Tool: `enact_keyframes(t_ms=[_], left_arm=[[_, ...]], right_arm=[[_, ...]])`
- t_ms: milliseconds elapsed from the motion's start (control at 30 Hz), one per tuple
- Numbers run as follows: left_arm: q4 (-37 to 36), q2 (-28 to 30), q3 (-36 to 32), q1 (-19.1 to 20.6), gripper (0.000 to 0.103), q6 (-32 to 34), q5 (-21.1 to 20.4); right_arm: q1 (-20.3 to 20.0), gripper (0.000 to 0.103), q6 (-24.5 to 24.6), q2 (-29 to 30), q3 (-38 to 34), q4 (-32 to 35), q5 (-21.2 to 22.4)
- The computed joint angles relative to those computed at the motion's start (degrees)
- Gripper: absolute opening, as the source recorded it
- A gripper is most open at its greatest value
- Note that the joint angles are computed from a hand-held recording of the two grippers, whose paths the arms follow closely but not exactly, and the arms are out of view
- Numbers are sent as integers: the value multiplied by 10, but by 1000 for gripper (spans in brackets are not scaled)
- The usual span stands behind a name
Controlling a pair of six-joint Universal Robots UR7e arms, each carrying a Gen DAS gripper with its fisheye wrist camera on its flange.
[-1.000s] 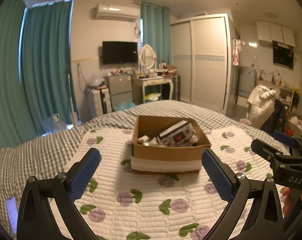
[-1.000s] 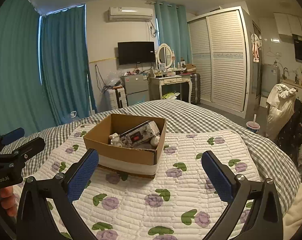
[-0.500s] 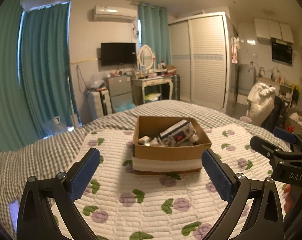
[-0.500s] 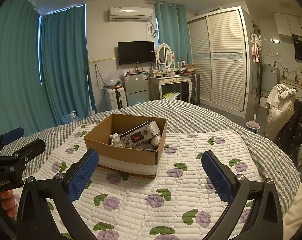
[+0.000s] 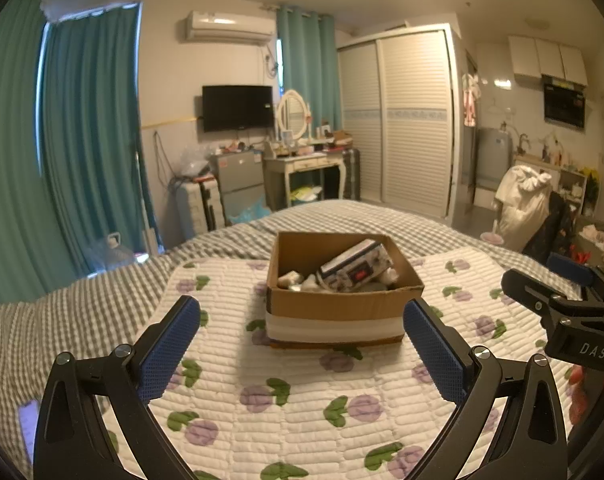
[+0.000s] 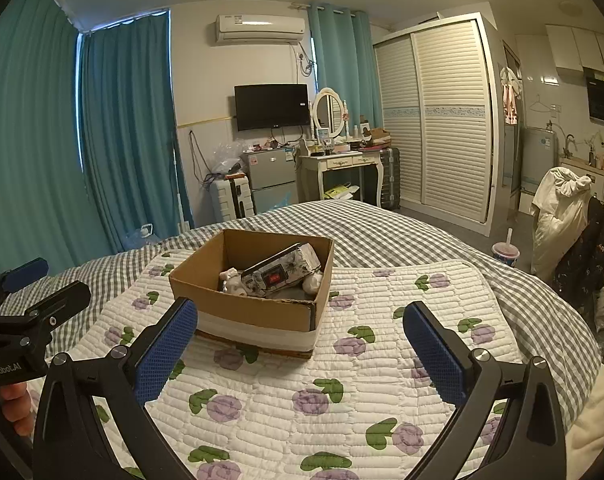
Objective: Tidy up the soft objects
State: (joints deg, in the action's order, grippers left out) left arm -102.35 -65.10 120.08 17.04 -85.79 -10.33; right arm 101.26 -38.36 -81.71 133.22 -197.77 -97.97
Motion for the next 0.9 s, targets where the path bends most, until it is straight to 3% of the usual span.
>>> enact_keyframes(t_ms=[600,700,900], left_arm=[[26,-1,-1,-1,103,-23,-2],[-9,-2,6,0,103,-3,-5],[-8,-8,9,0,103,-12,-8]], right_arm=[[0,103,2,0,0,2,-1],[0,103,7,1,0,2,0],[0,103,7,1,1,2,1]])
